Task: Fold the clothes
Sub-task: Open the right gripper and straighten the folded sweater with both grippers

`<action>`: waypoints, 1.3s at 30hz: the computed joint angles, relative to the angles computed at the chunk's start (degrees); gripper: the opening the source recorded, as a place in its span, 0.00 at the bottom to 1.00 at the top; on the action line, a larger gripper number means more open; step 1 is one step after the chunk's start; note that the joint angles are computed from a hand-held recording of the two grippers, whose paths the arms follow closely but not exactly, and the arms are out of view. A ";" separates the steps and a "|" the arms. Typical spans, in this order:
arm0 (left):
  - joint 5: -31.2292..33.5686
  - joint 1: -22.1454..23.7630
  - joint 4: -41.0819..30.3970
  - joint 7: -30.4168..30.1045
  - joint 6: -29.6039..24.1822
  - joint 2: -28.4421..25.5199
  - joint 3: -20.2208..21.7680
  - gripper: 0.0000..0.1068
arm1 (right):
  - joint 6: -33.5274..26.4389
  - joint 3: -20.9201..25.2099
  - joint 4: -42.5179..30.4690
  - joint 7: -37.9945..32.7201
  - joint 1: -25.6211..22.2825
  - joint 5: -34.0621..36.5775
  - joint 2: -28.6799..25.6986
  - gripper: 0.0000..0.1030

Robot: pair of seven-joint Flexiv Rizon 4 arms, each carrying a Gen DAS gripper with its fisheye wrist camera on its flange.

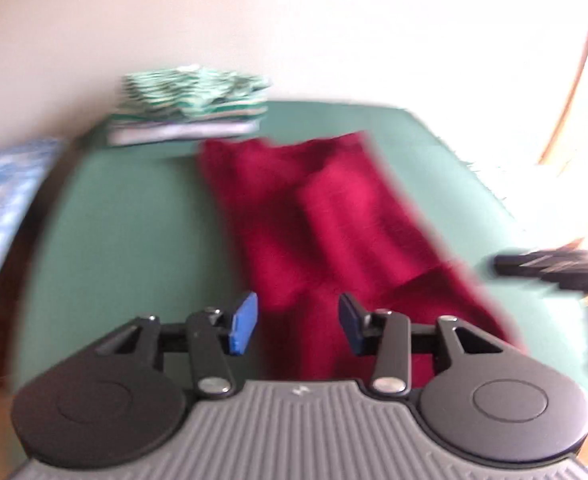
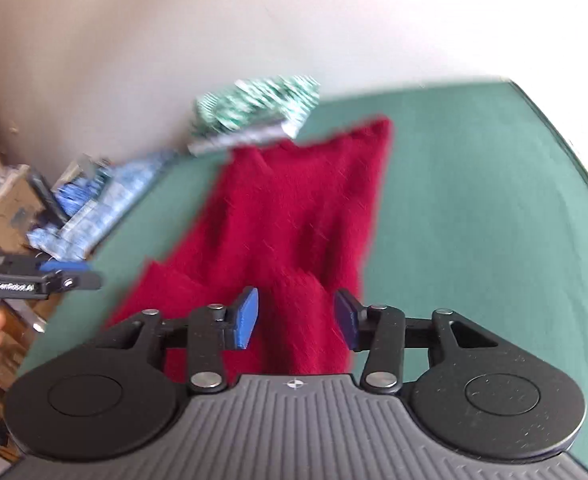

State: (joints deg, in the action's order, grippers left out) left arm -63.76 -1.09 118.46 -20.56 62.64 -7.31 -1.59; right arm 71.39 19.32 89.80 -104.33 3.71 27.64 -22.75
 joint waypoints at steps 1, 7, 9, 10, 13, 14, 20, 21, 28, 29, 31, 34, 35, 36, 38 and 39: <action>0.43 0.25 -0.95 -0.18 -2.51 -1.31 -0.32 0.26 | -3.86 0.80 -2.88 -0.66 -0.58 1.62 -1.61 0.35; 4.64 1.57 -2.24 -2.27 4.41 -6.81 -2.96 0.08 | -1.14 -5.95 -5.53 13.36 3.90 -7.69 -8.37 0.00; 2.64 2.38 -2.09 -1.57 3.50 -5.52 -3.06 0.01 | -1.15 -4.33 -4.80 14.43 2.83 -8.48 -7.42 0.08; 1.64 2.54 -2.03 -1.19 3.04 -4.98 -3.00 0.04 | -1.77 -2.49 -4.81 13.16 1.73 -8.05 -7.28 0.12; 2.73 1.37 -2.39 -2.08 4.85 -6.41 -2.61 0.22 | -4.13 1.70 -5.03 8.83 -0.62 -5.63 -6.74 0.13; 5.54 0.84 -2.99 -4.07 6.87 -8.17 -2.28 0.19 | -5.08 2.62 -5.16 7.24 -1.07 -4.48 -6.49 0.12; 0.87 2.87 -3.74 2.34 15.17 -8.62 -8.97 0.25 | -0.21 -2.63 -8.15 15.92 1.73 -7.33 -9.22 0.15; -1.58 2.79 -3.82 4.71 15.83 -8.14 -9.72 0.35 | -1.61 0.25 -10.51 12.92 -0.45 -5.81 -10.17 0.19; 15.82 1.39 -11.60 -8.70 16.91 -17.60 -5.45 0.41 | -9.83 -1.35 -23.31 11.95 0.44 -6.16 -19.27 0.00; 17.99 1.51 -11.92 -10.69 15.68 -17.06 -4.59 0.39 | -9.91 -1.52 -23.78 13.76 0.00 -5.46 -19.19 0.00; 17.92 3.71 -10.20 -10.20 17.89 -15.01 -6.41 0.35 | -8.47 -1.74 -22.29 15.20 -0.85 -4.68 -17.46 0.20; 17.39 6.33 -5.12 -10.50 16.29 -9.10 -7.20 0.39 | -7.08 -0.78 -14.73 10.38 -3.34 -5.28 -11.21 0.26; 17.04 6.67 -2.70 -10.43 13.89 -6.32 -6.49 0.42 | -8.90 0.60 -12.38 7.96 -5.13 -4.27 -8.96 0.28; 16.59 6.53 -0.21 -10.46 11.14 -3.40 -5.36 0.44 | -11.23 1.80 -10.36 5.40 -6.88 -2.72 -6.76 0.36; 15.87 5.42 5.13 -11.48 4.77 2.48 -2.63 0.62 | -14.37 3.21 -4.56 0.03 -9.39 0.57 -1.46 0.49; 16.19 4.79 7.43 -12.26 1.98 4.98 -1.18 0.66 | -14.17 2.70 -0.86 -1.33 -9.04 0.35 1.31 0.57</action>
